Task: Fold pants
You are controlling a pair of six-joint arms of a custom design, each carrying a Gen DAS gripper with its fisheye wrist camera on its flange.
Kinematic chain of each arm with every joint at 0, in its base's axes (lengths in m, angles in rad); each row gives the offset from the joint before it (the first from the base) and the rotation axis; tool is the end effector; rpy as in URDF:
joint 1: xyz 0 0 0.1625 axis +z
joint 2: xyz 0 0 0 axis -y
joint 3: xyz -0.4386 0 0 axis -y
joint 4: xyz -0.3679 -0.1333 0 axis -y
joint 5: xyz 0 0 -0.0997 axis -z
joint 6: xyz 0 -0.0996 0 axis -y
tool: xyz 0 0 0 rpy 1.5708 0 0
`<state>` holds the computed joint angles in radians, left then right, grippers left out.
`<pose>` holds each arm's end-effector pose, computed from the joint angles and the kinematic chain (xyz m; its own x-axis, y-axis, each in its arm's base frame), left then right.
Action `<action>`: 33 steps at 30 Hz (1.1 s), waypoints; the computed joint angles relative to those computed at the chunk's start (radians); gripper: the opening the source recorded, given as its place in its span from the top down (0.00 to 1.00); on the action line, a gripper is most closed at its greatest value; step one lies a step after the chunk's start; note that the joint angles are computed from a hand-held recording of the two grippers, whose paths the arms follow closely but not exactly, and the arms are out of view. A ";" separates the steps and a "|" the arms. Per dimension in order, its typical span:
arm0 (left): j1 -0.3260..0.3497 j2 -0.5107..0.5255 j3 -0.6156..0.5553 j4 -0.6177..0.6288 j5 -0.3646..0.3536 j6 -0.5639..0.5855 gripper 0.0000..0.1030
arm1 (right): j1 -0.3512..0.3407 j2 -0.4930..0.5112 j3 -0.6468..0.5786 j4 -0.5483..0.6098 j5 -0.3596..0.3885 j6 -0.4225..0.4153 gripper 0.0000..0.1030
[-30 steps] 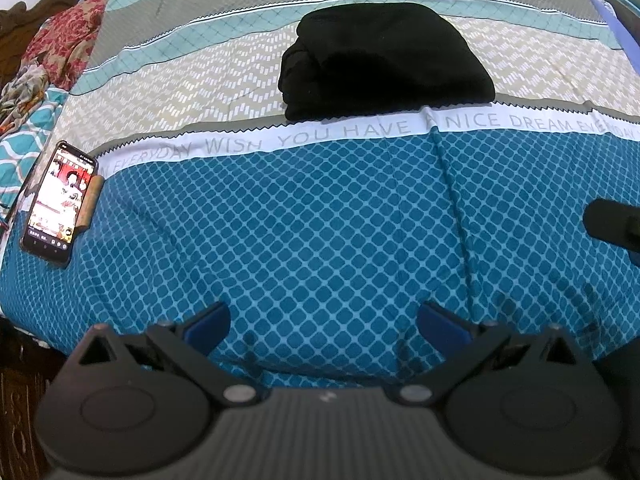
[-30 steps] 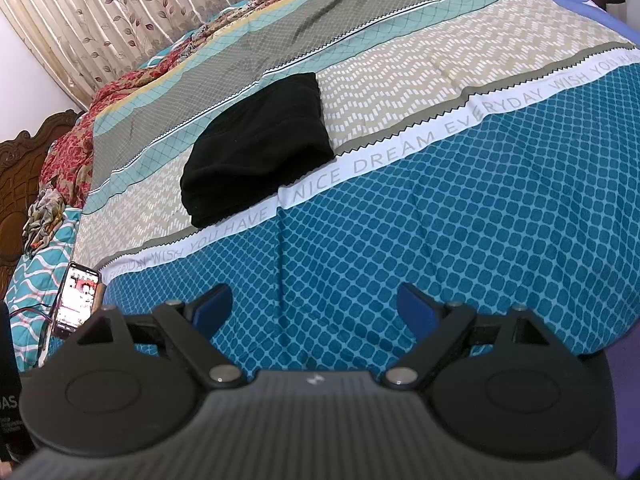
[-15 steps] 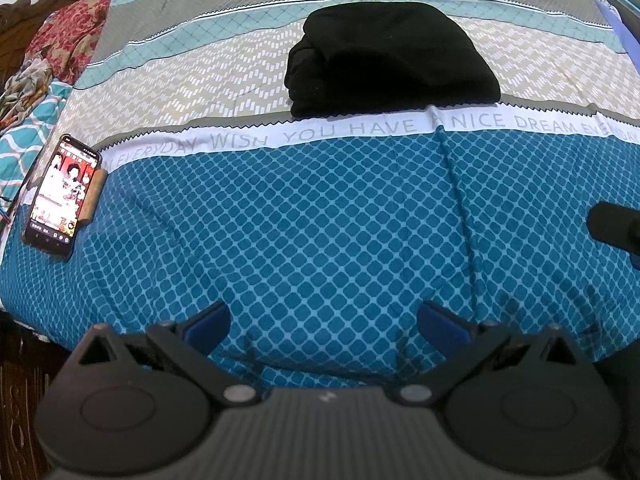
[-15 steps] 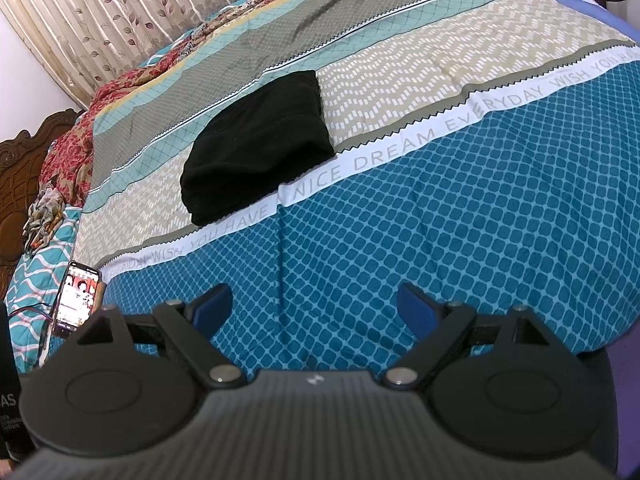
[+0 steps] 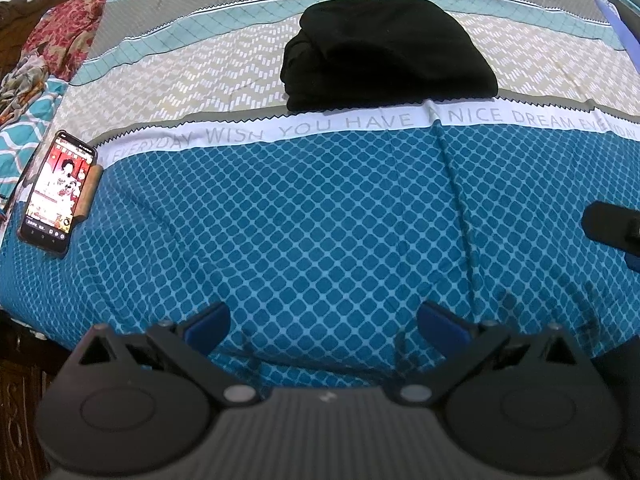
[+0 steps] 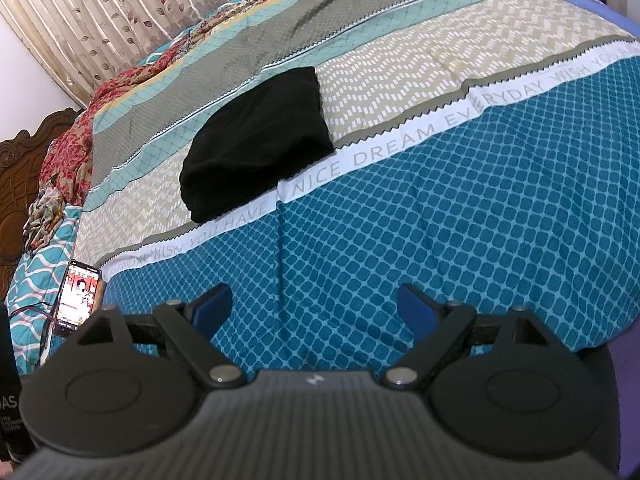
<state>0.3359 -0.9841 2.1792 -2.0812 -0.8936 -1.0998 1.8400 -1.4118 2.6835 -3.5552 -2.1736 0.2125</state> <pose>-0.3187 -0.3186 0.0623 -0.5985 0.1656 -0.7838 0.4364 0.8879 -0.1455 0.1557 -0.2754 0.2471 -0.9150 0.2890 0.2814 -0.0084 0.6838 -0.7296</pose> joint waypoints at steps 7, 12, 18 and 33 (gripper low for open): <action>0.010 -0.002 0.002 -0.009 -0.015 0.007 0.00 | -0.004 -0.004 0.001 0.008 0.006 0.006 0.12; 0.010 -0.001 0.002 -0.009 -0.018 0.004 0.00 | -0.010 -0.012 0.002 0.020 0.013 0.009 0.12; 0.012 -0.002 0.000 -0.004 -0.021 0.000 0.00 | -0.012 -0.013 0.003 0.022 0.015 0.011 0.12; 0.018 0.002 -0.003 0.007 -0.025 -0.004 0.00 | -0.026 -0.024 0.006 0.040 0.030 0.021 0.12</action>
